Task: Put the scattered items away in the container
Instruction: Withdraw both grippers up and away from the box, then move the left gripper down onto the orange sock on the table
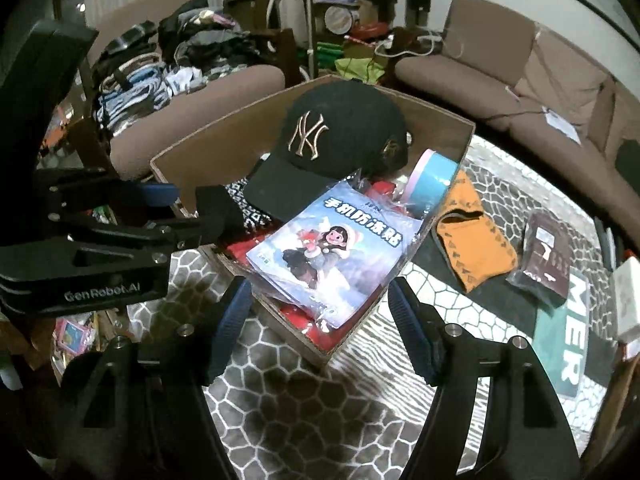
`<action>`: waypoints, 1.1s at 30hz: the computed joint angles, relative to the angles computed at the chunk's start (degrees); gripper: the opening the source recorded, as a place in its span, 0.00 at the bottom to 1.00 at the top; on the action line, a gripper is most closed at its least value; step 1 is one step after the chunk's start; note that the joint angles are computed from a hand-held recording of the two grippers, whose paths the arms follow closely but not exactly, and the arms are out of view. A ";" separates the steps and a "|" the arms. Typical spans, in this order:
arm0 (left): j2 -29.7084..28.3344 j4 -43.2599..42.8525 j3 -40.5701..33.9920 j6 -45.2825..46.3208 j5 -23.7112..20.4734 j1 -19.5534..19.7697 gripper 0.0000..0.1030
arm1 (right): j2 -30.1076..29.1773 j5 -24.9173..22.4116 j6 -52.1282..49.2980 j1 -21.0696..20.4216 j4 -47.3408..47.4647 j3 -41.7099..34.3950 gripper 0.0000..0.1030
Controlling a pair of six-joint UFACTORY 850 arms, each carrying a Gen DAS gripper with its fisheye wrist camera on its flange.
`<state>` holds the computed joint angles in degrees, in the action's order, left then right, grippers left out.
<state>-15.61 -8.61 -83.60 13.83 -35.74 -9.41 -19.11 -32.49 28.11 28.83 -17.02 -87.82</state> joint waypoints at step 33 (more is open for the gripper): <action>-4.52 -9.16 -0.08 1.02 7.04 -17.21 0.54 | 25.48 7.13 2.34 -18.76 3.77 30.86 0.69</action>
